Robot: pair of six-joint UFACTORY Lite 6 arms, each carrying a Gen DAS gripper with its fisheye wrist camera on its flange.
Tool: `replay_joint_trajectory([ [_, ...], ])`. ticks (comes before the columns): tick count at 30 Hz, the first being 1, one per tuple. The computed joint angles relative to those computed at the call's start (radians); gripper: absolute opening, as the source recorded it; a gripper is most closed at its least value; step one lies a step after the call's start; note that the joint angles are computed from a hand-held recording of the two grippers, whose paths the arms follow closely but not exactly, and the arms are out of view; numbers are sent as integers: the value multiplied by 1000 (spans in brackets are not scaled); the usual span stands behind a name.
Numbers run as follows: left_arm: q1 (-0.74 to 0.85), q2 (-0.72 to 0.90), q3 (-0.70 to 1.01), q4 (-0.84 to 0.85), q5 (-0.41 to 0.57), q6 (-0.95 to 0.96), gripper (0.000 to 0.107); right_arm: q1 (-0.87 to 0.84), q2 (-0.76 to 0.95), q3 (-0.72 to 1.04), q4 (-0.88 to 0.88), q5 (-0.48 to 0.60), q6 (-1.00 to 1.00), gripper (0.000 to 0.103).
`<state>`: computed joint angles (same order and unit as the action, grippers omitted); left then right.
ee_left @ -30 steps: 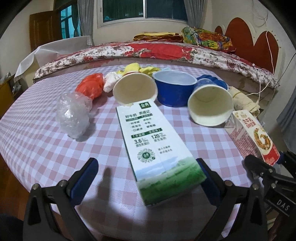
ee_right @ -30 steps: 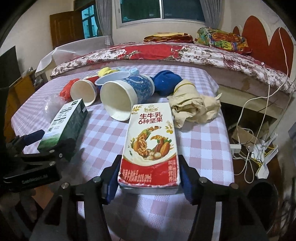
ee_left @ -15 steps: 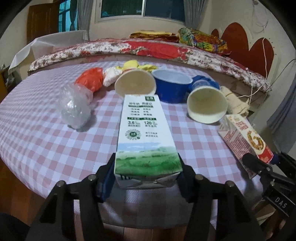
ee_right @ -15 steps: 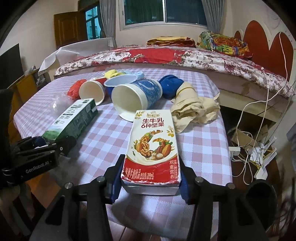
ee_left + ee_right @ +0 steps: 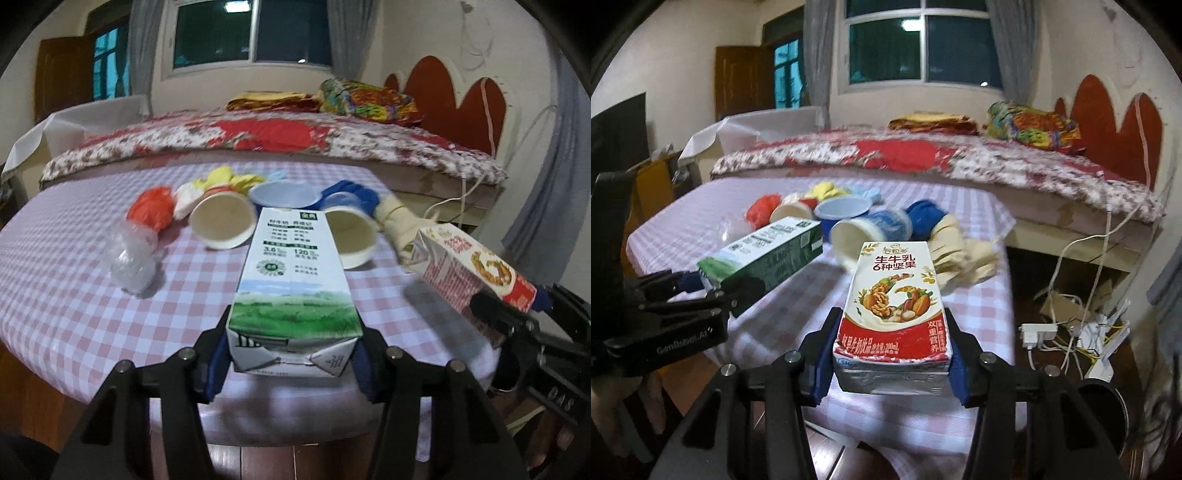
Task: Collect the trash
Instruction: 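Carry both cartons over the black bin and open both tools to drop them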
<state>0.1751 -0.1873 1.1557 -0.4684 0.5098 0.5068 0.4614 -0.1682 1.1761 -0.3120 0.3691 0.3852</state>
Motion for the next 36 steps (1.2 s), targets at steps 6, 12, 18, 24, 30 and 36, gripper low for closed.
replay_joint_trajectory([
  [6,-107,-10,13,22,-1,-32,57,-125,-125,-84,66,13,-72,53],
  [12,-255,11,25,55,-19,-83,57,-309,-249,-173,236,42,-277,53],
  [18,-425,69,65,61,-30,-101,56,-612,-350,-272,566,95,-674,53],
  [24,-594,126,98,56,-38,-110,56,-986,-381,-331,906,206,-1125,53],
  [30,-738,233,164,84,-41,-144,56,-1271,-288,-348,1107,285,-1487,53],
  [36,-838,441,330,120,-16,-180,56,-1371,-98,-327,1184,278,-1738,53],
])
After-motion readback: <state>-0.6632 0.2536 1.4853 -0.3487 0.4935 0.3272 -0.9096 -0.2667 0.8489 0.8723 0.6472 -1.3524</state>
